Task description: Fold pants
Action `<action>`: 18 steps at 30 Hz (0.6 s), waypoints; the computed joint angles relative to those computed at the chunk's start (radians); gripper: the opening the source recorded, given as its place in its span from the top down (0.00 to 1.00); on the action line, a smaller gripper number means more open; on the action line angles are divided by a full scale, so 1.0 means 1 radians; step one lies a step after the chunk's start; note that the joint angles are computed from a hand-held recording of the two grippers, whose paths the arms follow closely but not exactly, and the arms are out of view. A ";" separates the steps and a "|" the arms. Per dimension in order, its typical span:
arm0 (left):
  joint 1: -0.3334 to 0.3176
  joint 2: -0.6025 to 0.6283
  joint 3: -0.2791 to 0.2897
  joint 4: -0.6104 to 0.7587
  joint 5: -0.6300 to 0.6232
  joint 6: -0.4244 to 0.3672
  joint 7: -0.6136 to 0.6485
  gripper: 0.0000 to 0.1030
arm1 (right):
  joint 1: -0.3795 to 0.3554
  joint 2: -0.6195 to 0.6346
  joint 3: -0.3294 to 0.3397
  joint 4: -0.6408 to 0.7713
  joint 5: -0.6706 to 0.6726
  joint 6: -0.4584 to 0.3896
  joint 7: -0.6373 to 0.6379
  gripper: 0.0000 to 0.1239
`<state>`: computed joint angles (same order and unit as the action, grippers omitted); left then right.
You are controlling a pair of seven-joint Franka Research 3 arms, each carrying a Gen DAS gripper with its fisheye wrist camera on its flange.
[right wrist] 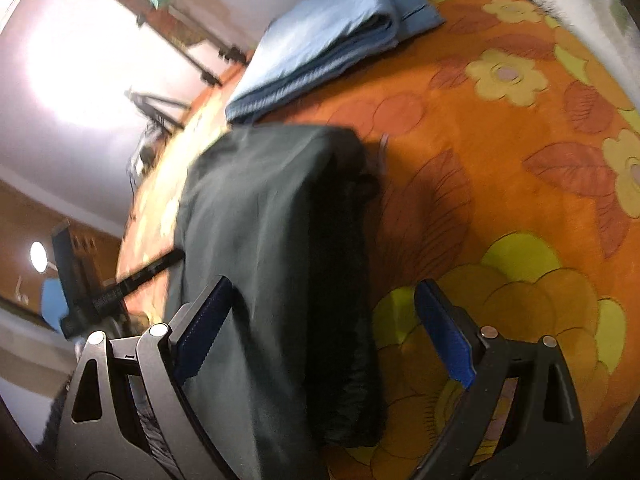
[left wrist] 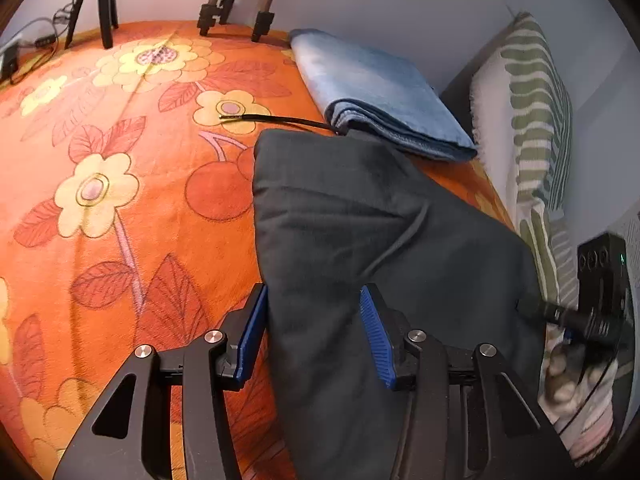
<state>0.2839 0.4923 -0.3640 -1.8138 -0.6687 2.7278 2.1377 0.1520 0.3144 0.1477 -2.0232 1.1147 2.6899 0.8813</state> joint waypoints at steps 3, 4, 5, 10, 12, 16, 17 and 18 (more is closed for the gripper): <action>0.008 0.014 -0.018 0.006 -0.026 0.030 0.017 0.55 | 0.029 -0.004 0.001 -0.012 -0.066 0.040 0.006 0.24; 0.010 0.020 -0.023 0.013 -0.027 0.028 0.020 0.55 | 0.039 -0.005 0.006 -0.020 -0.073 0.069 0.000 0.27; 0.015 0.029 -0.029 0.022 -0.033 0.027 0.025 0.55 | 0.055 -0.007 0.005 -0.029 -0.098 0.107 0.009 0.35; 0.043 0.060 -0.074 0.048 -0.087 0.049 0.069 0.55 | 0.063 -0.007 0.025 -0.043 -0.122 0.164 0.038 0.46; 0.048 0.066 -0.087 0.054 -0.099 0.054 0.089 0.57 | 0.043 -0.005 0.042 -0.037 -0.078 0.154 0.025 0.52; 0.056 0.062 -0.105 0.038 -0.124 0.066 0.121 0.82 | 0.048 -0.017 0.047 -0.042 -0.046 0.154 -0.002 0.63; 0.057 0.060 -0.107 0.036 -0.128 0.066 0.131 0.85 | 0.053 -0.021 0.047 -0.046 -0.046 0.162 -0.003 0.66; 0.055 0.056 -0.106 0.032 -0.130 0.071 0.138 0.85 | 0.057 -0.025 0.046 -0.048 -0.048 0.168 -0.002 0.67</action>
